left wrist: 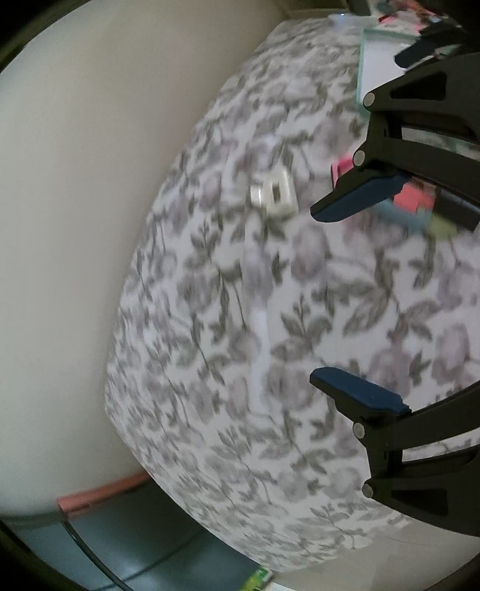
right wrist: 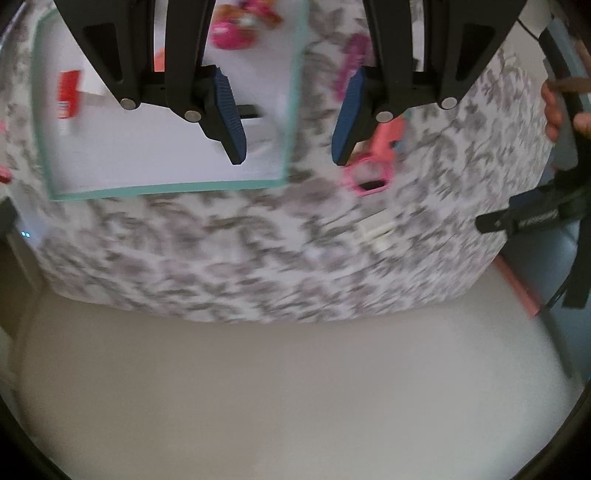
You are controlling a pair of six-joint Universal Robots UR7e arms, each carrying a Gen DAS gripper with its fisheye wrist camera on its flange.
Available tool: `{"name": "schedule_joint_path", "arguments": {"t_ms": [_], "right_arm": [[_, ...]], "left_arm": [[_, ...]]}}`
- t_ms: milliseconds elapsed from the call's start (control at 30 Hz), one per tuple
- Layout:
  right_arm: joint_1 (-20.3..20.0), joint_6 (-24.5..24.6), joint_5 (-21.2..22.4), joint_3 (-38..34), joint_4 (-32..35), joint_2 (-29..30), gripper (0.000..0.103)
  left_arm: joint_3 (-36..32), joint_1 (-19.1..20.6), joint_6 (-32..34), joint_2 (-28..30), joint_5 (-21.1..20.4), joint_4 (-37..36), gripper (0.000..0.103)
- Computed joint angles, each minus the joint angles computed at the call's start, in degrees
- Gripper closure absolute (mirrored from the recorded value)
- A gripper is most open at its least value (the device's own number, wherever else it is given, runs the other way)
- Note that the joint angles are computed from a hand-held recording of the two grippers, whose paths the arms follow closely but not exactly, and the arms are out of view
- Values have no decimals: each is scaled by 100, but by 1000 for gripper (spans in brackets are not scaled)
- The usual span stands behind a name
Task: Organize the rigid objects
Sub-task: 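Move both tools back over the pink watch band and white hair clip, then grasp the pink watch band with the right tool while the left tool grasps the white hair clip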
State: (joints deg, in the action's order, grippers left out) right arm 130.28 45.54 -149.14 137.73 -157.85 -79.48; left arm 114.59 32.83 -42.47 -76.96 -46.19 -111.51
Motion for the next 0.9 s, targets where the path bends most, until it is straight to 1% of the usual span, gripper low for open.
{"name": "schedule_joint_path", "arguments": {"t_ms": [33, 67, 233, 400, 467, 633, 733, 833, 900], "right_arm": [[-50, -235, 121, -23, -290, 179, 49], [-94, -358, 201, -49, -438, 303, 46], [-352, -784, 488, -275, -752, 810, 45], [-767, -1166, 809, -407, -1219, 1129, 34], [-904, -1285, 852, -502, -1320, 1273, 25], [-1180, -1563, 957, -758, -1270, 1552, 24], [-1295, -1648, 992, -924, -1136, 1696, 24], [-1352, -1762, 1076, -1042, -1047, 1814, 24], [-1367, -1799, 1029, -1138, -888, 1895, 24]], "left_arm": [[14, 57, 5, -8, 28, -22, 9], [45, 114, 78, -8, 35, -136, 8], [132, 329, 371, 143, -25, -641, 8], [107, 590, 434, 340, -250, -869, 8], [100, 691, 399, 408, -266, -907, 8], [109, 859, 327, 569, -188, -1105, 8], [77, 977, 354, 681, -287, -1119, 8], [60, 1052, 409, 767, -339, -1187, 8], [57, 1071, 454, 801, -344, -1232, 8]]}}
